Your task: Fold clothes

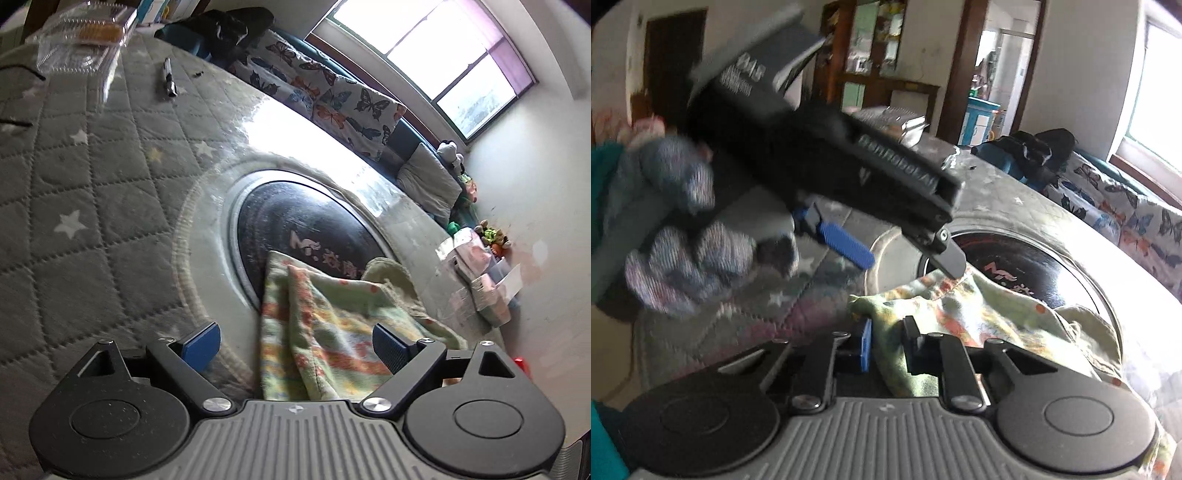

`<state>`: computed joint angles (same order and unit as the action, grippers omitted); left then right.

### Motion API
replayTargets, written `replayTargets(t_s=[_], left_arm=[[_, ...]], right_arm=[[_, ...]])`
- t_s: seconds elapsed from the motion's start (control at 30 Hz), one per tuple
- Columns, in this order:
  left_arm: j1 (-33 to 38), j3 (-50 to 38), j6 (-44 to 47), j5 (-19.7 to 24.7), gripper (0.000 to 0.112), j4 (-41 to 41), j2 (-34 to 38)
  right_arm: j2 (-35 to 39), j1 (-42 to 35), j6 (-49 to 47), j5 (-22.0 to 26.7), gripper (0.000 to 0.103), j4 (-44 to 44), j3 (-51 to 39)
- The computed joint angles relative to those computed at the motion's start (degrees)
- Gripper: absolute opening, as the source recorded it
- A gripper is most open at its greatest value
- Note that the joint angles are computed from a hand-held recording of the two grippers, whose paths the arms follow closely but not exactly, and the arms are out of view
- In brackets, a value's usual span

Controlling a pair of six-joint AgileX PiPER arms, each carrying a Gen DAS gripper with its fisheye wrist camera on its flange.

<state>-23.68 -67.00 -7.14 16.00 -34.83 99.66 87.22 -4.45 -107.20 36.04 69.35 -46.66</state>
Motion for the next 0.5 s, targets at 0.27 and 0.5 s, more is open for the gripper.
replayTargets(t_s=[0.27, 0.5], left_arm=[[-0.9, -7.1, 1.7, 4.7, 0.080, -5.5, 4.8], [-0.9, -10.9, 1.1, 8.2, 0.025, -6.9, 8.8]], right_arm=[[-1.6, -8.6, 1.1, 10.0, 0.012, 1.7, -1.1], [-1.4, -12.4, -0.3, 14.1, 0.012, 2.0, -0.2]])
